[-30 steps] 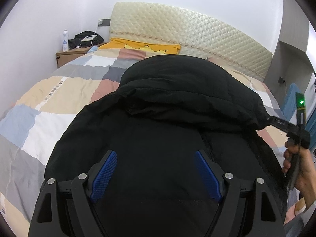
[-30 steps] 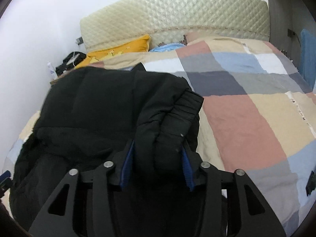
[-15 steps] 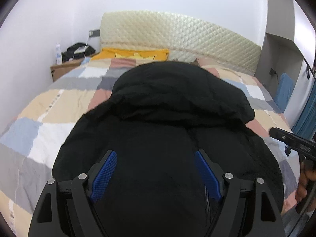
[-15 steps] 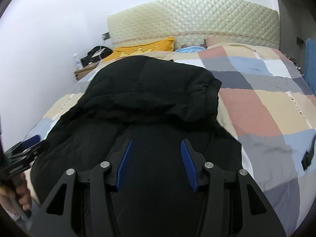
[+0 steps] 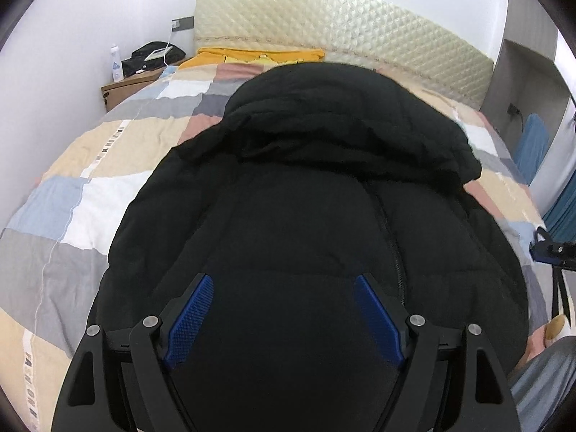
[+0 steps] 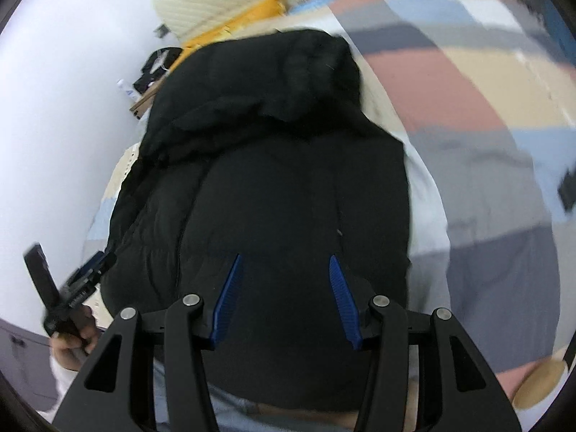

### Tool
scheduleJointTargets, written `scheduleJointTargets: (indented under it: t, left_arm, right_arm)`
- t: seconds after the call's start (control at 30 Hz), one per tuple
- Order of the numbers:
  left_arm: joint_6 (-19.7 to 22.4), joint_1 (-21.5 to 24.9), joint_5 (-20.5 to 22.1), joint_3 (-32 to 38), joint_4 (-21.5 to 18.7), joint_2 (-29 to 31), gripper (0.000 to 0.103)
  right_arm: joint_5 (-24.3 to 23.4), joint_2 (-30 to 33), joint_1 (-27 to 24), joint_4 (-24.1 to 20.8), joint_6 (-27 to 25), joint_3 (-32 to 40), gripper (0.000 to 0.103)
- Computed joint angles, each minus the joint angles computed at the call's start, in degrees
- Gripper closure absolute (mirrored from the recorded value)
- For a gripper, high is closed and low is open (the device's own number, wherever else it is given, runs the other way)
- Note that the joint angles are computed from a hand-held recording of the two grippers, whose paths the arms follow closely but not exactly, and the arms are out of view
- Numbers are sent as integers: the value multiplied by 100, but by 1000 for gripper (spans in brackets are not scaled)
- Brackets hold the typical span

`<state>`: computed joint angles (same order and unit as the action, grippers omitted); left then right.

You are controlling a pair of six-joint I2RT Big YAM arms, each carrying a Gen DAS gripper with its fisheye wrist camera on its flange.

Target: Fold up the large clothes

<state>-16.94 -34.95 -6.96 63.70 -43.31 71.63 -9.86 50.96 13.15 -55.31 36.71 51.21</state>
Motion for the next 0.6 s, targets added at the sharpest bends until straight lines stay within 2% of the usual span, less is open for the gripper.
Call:
scheduleJointTargets:
  t: [0.07, 0.17, 0.23, 0.3, 0.33, 0.5, 0.6]
  left_arm:
    - [4, -6, 7, 24, -79, 57, 22]
    - [-3, 26, 129, 57, -142, 103, 22]
    - [9, 42, 187, 64, -140, 108, 22]
    - [18, 39, 217, 70, -148, 122, 22]
    - [29, 43, 243, 72, -163, 128, 22]
    - [36, 86, 377, 113, -218, 214, 22]
    - [6, 138, 540, 130, -239, 254, 22]
  right_arm:
    - [-582, 52, -452, -173, -104, -59, 52]
    - [-1055, 168, -877, -339, -136, -171, 52]
    - [-1153, 254, -1002, -409, -109, -209, 51]
    - [-1220, 411, -1045, -449, -107, -185, 33]
    - [-1256, 483, -1074, -475, -152, -157, 29]
    - [-1168, 986, -994, -760, -451, 60, 21]
    - [-1232, 1217, -1004, -922, -603, 124, 20]
